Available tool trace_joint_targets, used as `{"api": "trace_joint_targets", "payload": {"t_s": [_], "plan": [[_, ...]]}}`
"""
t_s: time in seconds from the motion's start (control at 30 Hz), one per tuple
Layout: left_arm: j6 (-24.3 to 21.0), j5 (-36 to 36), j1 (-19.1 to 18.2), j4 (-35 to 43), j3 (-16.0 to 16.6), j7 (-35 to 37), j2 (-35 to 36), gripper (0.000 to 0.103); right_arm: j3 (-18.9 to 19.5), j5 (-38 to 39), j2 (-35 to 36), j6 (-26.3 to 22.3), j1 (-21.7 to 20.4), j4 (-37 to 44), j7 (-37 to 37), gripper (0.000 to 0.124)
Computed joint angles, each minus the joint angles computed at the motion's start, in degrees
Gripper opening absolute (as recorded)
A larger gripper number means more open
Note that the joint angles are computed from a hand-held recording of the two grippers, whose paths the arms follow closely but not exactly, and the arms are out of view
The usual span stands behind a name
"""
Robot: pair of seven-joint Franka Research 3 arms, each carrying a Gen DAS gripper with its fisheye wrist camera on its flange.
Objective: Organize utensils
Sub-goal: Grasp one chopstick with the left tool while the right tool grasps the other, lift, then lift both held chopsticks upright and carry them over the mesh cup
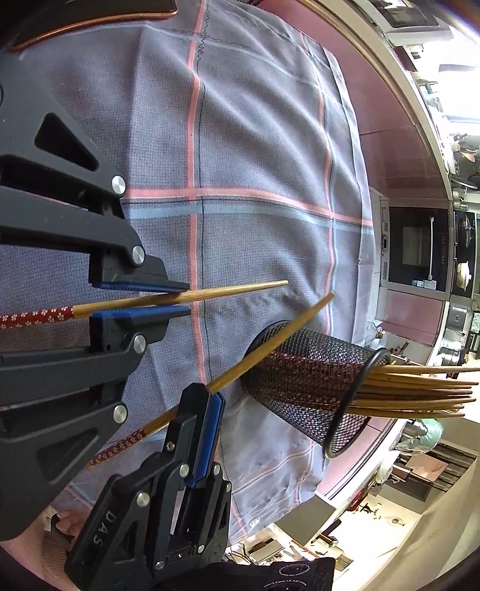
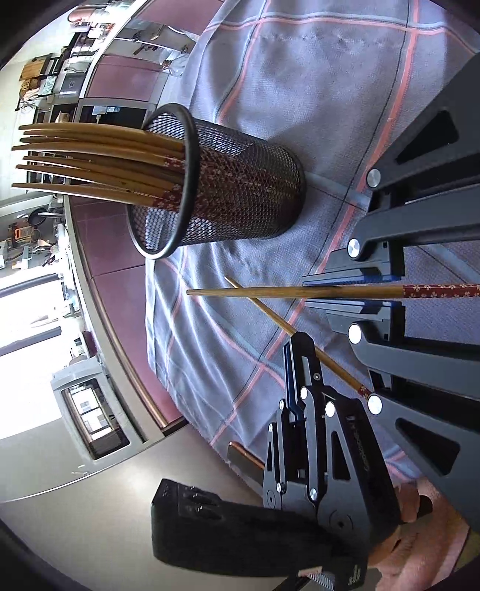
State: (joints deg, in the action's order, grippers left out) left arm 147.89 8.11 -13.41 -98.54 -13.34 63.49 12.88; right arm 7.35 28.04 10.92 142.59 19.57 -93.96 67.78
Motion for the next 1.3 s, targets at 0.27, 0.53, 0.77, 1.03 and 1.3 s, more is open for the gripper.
{"api": "trace_joint_targets", "payload": {"t_s": [0.27,0.53,0.77,1.03,1.3], "plan": [[3.4,-2.4,1.0,-2.9,-0.3,1.5,-3.2,0.007,0.3,4.2,-2.2,2.0,-0.5,-1.1,-3.1,0.005],[6.2,-5.2,1.3,-4.2,-0.5,4.0,-5.6,0.007,0.1,7.5,-3.5,5.0,-0.7,-1.6,-4.8,0.005],[7.5,-5.1,0.8,-4.2,-0.4,4.2,-6.4,0.007,0.0,8.6,-3.9,6.9,-0.8,-1.6,-5.3,0.005],[9.9,-8.3,1.2,-3.7,-0.8,7.2,-7.1,0.006,-0.1,10.2,-4.6,9.8,-1.1,-1.6,-6.4,0.005],[12.2,-12.4,1.5,-0.9,-1.2,11.5,-7.1,0.003,-0.1,13.0,-3.5,12.8,-1.9,1.1,-7.9,0.005]]}}
